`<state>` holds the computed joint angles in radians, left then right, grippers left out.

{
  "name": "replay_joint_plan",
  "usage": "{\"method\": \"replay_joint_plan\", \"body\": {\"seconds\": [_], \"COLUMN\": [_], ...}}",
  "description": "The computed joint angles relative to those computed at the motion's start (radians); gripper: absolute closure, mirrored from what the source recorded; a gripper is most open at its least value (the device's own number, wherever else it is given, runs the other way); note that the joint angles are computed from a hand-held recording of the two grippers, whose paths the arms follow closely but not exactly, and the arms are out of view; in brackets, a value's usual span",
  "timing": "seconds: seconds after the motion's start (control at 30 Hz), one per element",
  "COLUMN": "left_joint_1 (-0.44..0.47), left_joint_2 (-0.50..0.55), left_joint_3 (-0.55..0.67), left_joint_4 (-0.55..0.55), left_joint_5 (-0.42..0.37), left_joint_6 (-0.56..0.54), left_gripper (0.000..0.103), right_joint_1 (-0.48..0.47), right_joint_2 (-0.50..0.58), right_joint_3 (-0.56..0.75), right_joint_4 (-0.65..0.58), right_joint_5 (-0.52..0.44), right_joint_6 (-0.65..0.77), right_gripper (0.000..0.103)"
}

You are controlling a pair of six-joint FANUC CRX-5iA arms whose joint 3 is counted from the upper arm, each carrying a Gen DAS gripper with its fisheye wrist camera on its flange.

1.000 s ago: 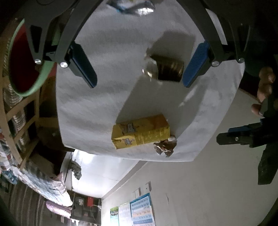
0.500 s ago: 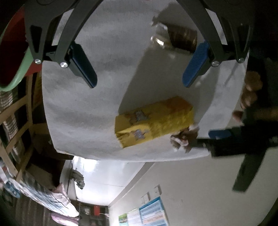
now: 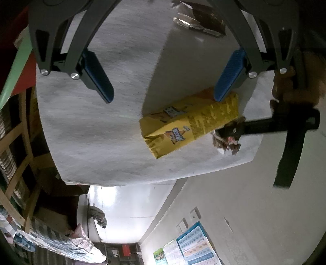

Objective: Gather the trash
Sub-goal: 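Grasp the crumpled paper with the left tool while the right tool grasps the yellow carton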

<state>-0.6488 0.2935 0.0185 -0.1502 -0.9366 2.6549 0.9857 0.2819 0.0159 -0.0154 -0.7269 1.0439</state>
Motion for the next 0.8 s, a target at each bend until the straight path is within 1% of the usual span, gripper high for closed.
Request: {"method": "replay_joint_plan", "body": {"seconds": [0.13, 0.23, 0.3, 0.4, 0.5, 0.57, 0.67, 0.77, 0.8], "left_joint_1": [-0.022, -0.036, -0.043, -0.066, -0.084, -0.095, -0.104, -0.113, -0.117], "left_joint_2": [-0.038, -0.09, -0.11, -0.138, -0.171, -0.192, -0.222, -0.234, -0.226], "left_joint_3": [-0.005, -0.037, -0.046, -0.044, -0.047, -0.051, -0.068, -0.081, -0.076], "left_joint_4": [-0.067, -0.1, -0.115, -0.155, -0.191, -0.215, -0.227, -0.23, -0.232], "left_joint_5": [-0.07, -0.085, -0.094, -0.131, -0.161, -0.183, -0.184, -0.183, -0.183], "left_joint_6": [0.034, 0.068, 0.081, 0.1, 0.127, 0.15, 0.172, 0.187, 0.192], "left_gripper": [0.065, 0.065, 0.065, 0.065, 0.065, 0.065, 0.065, 0.065, 0.065], "right_joint_1": [0.008, 0.018, 0.025, 0.025, 0.035, 0.046, 0.065, 0.083, 0.086], "right_joint_2": [0.01, 0.022, 0.041, 0.075, 0.121, 0.147, 0.209, 0.252, 0.258], "right_joint_3": [0.017, 0.032, 0.057, 0.109, 0.16, 0.18, 0.244, 0.283, 0.288], "right_joint_4": [-0.012, -0.005, 0.007, -0.022, -0.009, 0.031, 0.095, 0.142, 0.14], "right_joint_5": [0.0, -0.001, -0.017, -0.048, -0.083, -0.1, -0.185, -0.23, -0.233], "right_joint_6": [-0.021, -0.058, -0.117, -0.186, -0.279, -0.352, -0.448, -0.484, -0.483], "right_gripper": [0.006, 0.006, 0.006, 0.005, 0.005, 0.005, 0.005, 0.005, 0.009]}}
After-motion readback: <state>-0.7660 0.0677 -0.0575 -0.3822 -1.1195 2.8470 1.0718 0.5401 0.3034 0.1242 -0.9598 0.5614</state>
